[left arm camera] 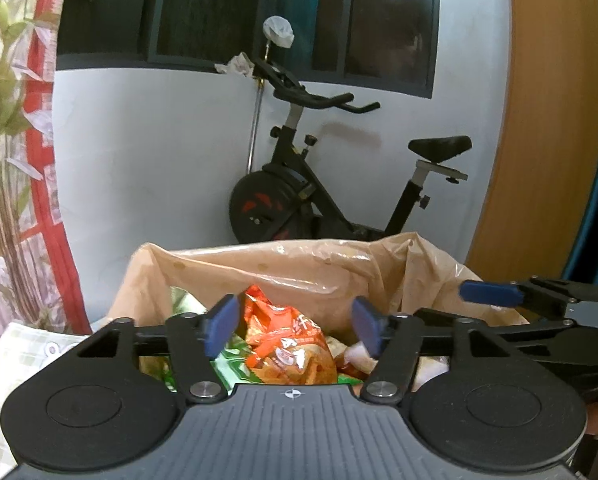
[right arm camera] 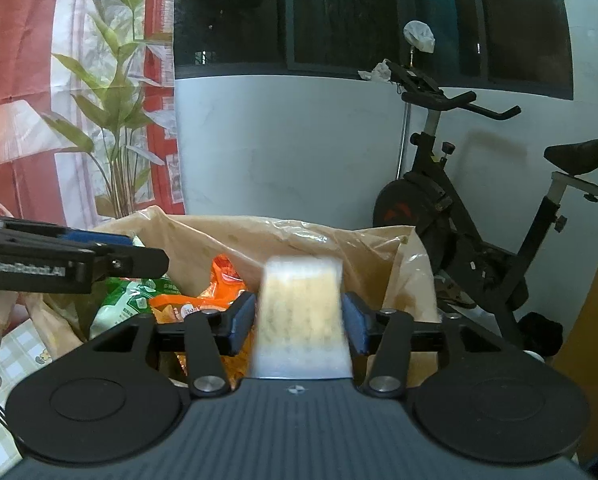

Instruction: Organize snacks

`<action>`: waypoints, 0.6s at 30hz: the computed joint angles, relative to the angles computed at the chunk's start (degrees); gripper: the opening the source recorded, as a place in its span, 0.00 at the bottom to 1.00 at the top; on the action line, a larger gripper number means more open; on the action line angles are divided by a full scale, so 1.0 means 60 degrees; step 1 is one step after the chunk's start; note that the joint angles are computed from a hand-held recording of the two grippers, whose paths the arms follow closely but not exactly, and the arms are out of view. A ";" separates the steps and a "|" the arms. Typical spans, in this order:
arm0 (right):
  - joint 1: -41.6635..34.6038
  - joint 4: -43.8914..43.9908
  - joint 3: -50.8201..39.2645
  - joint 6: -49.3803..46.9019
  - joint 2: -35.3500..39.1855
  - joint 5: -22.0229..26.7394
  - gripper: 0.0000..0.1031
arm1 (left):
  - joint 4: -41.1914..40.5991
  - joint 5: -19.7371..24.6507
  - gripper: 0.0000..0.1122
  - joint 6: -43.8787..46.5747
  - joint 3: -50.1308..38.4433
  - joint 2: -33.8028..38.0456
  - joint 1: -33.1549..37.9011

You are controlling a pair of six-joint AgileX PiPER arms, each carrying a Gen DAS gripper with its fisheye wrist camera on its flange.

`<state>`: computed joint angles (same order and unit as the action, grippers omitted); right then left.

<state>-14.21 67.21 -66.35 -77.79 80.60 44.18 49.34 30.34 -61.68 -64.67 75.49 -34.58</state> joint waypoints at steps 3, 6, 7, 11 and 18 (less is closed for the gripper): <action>-0.0083 -0.0028 0.0018 0.0215 -0.0235 0.0129 0.77 | 0.0707 0.0701 0.81 -0.0459 0.0056 -0.0339 -0.0425; -0.0231 -0.0082 0.0081 0.0452 -0.0598 0.0388 0.86 | 0.1001 0.1279 0.85 -0.0566 0.0106 -0.0806 -0.0749; -0.0280 -0.0167 0.0094 0.0615 -0.0746 0.0477 0.91 | 0.0921 0.1460 0.85 -0.0468 0.0111 -0.0987 -0.0833; -0.0391 -0.0619 0.0121 0.1370 -0.1382 0.0764 0.94 | 0.1060 0.2392 0.85 -0.0618 0.0119 -0.1610 -0.1438; -0.1055 -0.0632 0.0624 0.2055 -0.2892 0.1331 1.00 | 0.2110 0.4796 0.88 -0.1257 0.0173 -0.2689 -0.3664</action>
<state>-20.55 63.42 -62.61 -65.46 63.24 52.17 62.00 59.12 -69.22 -63.63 59.35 -56.57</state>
